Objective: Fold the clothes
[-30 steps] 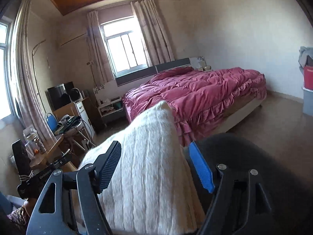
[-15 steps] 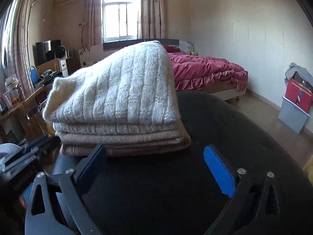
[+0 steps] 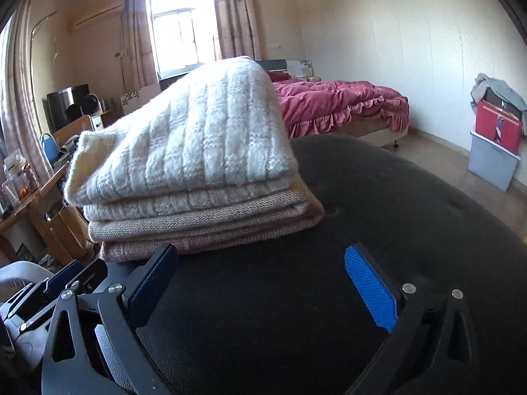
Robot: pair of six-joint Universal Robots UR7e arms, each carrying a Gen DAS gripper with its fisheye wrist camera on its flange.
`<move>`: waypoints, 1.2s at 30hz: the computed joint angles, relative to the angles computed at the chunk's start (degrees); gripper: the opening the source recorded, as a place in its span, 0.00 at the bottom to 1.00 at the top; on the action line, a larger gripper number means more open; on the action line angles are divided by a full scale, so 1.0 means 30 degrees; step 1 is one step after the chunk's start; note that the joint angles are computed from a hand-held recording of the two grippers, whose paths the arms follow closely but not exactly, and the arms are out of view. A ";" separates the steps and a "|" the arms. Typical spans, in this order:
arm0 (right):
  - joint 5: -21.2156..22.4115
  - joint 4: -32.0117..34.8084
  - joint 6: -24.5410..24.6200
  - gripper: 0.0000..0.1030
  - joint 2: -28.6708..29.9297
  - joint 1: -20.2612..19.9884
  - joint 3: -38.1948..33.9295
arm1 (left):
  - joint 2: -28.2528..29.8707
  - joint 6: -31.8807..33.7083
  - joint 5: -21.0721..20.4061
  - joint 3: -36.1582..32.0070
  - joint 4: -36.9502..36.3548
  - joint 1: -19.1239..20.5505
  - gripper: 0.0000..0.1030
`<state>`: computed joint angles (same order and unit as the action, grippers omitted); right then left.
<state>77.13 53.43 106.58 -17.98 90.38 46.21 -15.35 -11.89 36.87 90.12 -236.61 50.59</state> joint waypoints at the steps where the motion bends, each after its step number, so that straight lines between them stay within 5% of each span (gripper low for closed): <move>1: -0.0004 -0.0058 0.0136 1.00 0.0023 0.0011 -0.0047 | 0.0180 -0.0159 0.0395 -0.0271 0.0612 0.0056 0.30; 7: -0.0165 0.0097 0.0180 1.00 0.0134 -0.0025 -0.0234 | 0.0541 -0.1101 0.0733 -0.0191 0.1541 0.0036 0.32; 15: -0.0349 -0.0798 -0.0818 1.00 -0.0507 -0.0028 0.1087 | 0.0070 0.0798 -0.0869 0.0181 -0.1576 0.0387 0.33; 25: -0.0392 -0.0933 -0.1085 1.00 -0.0659 -0.0040 0.1370 | 0.0181 0.1921 -0.1059 -0.0343 -0.1747 0.0598 0.33; 36: -0.0536 -0.0907 -0.1252 1.00 -0.0748 -0.0065 0.1501 | 0.0088 0.0732 -0.1402 0.0447 -0.1882 0.0242 0.33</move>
<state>75.52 50.71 102.82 -20.23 90.18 50.71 -15.09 -9.70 32.67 91.47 -242.26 51.31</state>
